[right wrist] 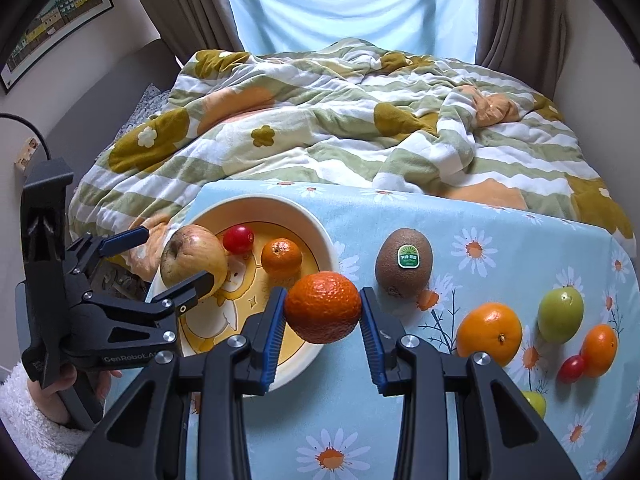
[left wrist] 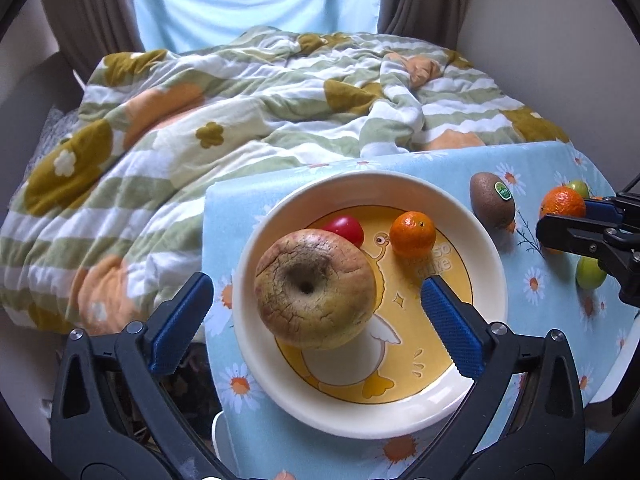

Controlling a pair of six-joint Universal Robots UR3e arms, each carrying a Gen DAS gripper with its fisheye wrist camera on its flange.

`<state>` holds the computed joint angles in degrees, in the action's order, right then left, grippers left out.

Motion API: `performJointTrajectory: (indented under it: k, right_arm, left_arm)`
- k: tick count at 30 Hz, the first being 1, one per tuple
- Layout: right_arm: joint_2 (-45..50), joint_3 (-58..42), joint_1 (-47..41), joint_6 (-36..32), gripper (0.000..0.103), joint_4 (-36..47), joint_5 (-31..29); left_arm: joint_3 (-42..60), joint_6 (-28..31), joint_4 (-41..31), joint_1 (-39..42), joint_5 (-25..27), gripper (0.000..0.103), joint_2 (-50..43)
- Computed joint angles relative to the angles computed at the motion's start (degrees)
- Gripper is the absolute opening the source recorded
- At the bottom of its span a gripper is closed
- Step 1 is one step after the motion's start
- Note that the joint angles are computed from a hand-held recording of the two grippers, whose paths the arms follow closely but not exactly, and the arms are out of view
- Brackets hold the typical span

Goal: Organize fruits
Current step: 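Open both tools to release the apple and mandarin into the bowl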

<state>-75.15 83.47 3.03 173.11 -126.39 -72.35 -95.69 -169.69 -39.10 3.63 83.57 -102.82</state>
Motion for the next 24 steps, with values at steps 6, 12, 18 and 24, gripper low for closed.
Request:
performJointTrajectory:
  k: [6,12,18,24]
  right_arm:
    - [3.79,-5.2,0.33,-3.53,0.033,3.01,2.47]
    - [10.18,-12.46,0.95,-5.62,0.033,9.09,5.41]
    - [13.05,-13.36,2.69,-8.02,0.033,8.68,4.42]
    - [12.09,-10.29,3.82,-10.2,0.034,6.25,3.47]
  left_arm:
    - [-2.45,-3.54,-4.26,1.25,-0.93,0.103,5.41]
    - [-5.32,-6.83,-5.72,0.51,0.65,0.103,9.2]
    - [-8.81,-8.9,-6.17,-0.43,2.49,0.103,11.1]
    - [-11.73,-9.94,-6.38,-0.36,2.22,0.103,13.54]
